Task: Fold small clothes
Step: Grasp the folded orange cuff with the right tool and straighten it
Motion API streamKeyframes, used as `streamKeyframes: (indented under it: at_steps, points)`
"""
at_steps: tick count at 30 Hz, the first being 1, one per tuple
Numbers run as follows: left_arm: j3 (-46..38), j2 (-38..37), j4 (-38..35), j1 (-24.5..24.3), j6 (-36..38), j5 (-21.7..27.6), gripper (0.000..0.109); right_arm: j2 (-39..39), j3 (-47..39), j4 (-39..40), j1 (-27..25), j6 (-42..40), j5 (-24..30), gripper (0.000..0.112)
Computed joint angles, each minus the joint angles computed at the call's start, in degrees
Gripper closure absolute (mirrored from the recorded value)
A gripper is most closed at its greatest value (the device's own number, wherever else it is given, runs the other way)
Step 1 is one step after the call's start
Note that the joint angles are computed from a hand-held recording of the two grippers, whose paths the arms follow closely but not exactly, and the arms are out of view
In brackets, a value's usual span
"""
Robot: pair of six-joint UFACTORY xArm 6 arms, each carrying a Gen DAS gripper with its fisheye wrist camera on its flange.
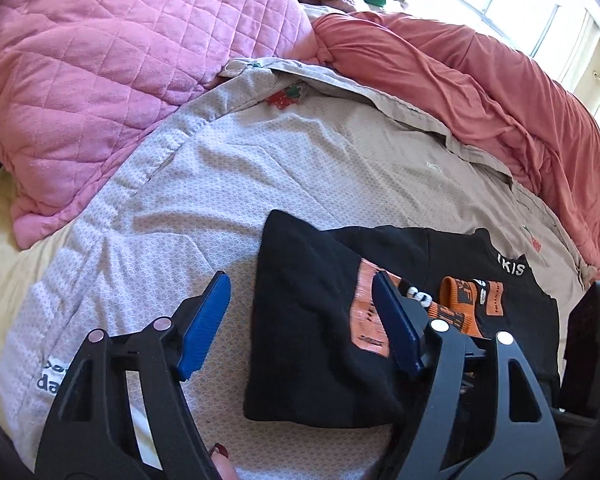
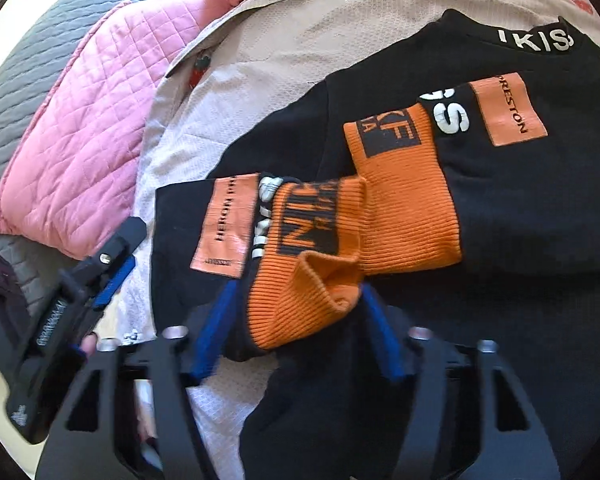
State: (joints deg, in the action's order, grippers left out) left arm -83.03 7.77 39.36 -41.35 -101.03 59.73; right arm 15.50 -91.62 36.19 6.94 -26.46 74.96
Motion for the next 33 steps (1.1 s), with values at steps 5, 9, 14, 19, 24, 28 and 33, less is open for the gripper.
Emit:
streamKeyframes:
  at_steps: [5, 9, 14, 19, 24, 28, 33]
  points:
    - [-0.35, 0.18, 0.35, -0.08, -0.04, 0.54, 0.043, -2.61, 2.24, 3.8, -0.59, -8.24, -0.97, 0.098]
    - [-0.35, 0.25, 0.74, -0.1, -0.26, 0.6, 0.042, -3.39, 1.2, 5.49, -1.7, -11.91, -2.13, 0.105]
    - [-0.46, 0.96, 2.25, 0.04, -0.3, -0.86, 0.042, -3.36, -1.77, 7.04, -4.6, -15.71, -5.42, 0.105]
    - [-1.77, 2.63, 2.77, 0.14, 1.21, -3.07, 0.042, 0.54, -8.5, 5.93, -8.51, -15.92, -7.35, 0.105]
    - [-4.09, 5.16, 3.88, -0.02, 3.48, -5.99, 0.042, 5.39, -14.19, 1.44, -11.37, -13.41, -10.79, 0.105]
    - [-7.19, 7.83, 5.46, -0.51, 5.62, -7.12, 0.042, 6.62, -14.76, -0.76, -13.03, -14.29, -15.34, 0.105]
    - [-14.32, 13.5, 8.76, -0.87, 10.57, -9.93, 0.042, 8.16, -16.15, -2.48, -14.69, -14.23, -17.68, 0.105]
